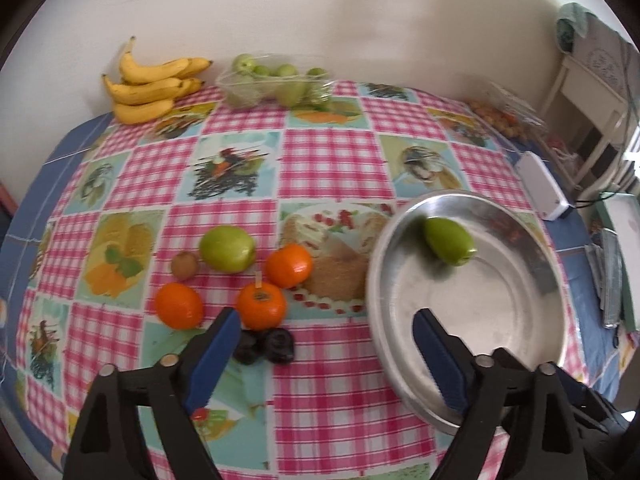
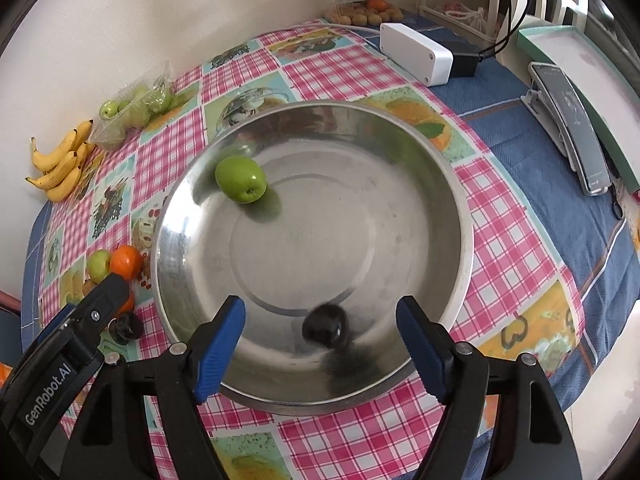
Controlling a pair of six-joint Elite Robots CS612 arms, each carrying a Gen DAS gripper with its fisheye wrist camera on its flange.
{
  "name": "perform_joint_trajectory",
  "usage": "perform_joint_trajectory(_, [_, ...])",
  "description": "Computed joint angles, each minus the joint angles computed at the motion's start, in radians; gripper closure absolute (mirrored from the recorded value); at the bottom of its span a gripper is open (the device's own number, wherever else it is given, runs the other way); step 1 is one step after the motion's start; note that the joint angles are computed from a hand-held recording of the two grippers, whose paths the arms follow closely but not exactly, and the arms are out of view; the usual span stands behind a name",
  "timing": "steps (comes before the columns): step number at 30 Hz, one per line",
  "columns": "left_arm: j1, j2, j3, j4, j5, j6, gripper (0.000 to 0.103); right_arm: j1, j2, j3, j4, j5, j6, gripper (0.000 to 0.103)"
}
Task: Organize fruits
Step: 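Withdraw both open tools from the steel bowl back toward the loose fruit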
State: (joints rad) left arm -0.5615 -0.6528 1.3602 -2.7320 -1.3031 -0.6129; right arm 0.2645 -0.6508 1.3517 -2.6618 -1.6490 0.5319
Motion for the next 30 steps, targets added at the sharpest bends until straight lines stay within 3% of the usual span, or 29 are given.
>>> perform_joint_trajectory(3, [0.004, -0.003, 0.004, 0.020, 0.020, -0.034, 0.000, 0.005, 0.003, -0.007, 0.003, -0.029, -0.007, 0.013])
perform_joint_trajectory(8, [0.006, -0.007, 0.007, 0.068, 0.073, -0.079, 0.000, 0.005, -0.001, 0.002, -0.033, -0.033, -0.012, 0.005])
perform_joint_trajectory(13, [0.010, -0.008, 0.008, 0.107, 0.090, -0.099, 0.000, 0.008, -0.001, 0.001, -0.057, -0.050, -0.036, 0.005])
perform_joint_trajectory(30, [0.023, -0.025, 0.052, 0.064, 0.071, -0.115, 0.000, 0.015, 0.004, 0.013, -0.139, -0.042, -0.091, 0.004])
